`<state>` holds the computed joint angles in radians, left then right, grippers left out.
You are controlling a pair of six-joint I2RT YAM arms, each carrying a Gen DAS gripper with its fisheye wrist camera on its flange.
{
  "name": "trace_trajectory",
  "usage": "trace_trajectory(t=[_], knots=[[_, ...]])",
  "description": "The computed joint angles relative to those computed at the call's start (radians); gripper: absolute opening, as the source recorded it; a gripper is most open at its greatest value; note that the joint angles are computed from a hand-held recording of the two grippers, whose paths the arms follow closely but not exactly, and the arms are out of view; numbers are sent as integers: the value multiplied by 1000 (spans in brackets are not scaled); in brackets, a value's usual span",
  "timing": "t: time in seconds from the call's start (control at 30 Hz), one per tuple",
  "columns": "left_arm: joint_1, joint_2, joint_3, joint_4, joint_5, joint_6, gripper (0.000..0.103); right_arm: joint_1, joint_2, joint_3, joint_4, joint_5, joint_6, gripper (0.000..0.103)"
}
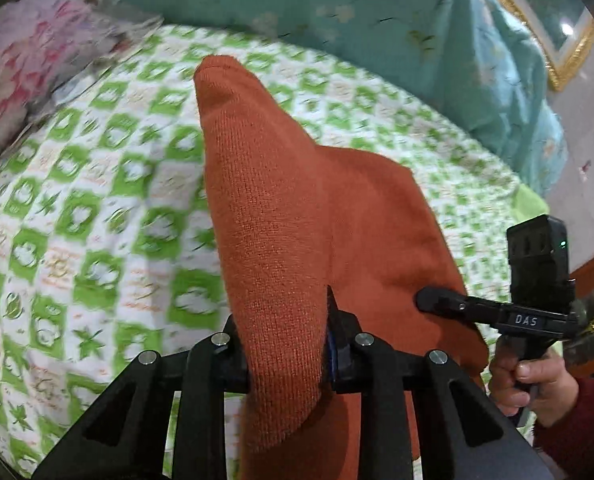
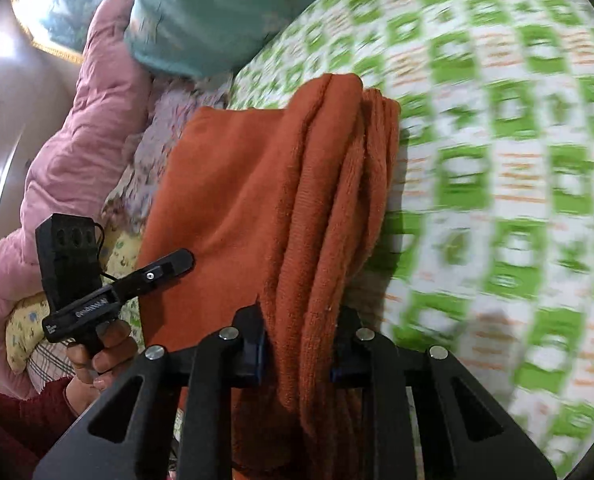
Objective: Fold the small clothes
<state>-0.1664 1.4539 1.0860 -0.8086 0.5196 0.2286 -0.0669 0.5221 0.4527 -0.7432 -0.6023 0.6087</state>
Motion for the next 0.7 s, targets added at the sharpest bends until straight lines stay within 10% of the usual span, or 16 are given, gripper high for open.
trace_trajectory(t=[0.43,0.6,0.7], knots=[[131,54,0,-42,-10,14,58,67,82,158,-189,241,-22,55],[163,98,56,-4,-26,-54,58,98,106,218,-124,297,-15,54],[144,120,72,16,-62,-80,58,157,213,214,-80,340,5,29]])
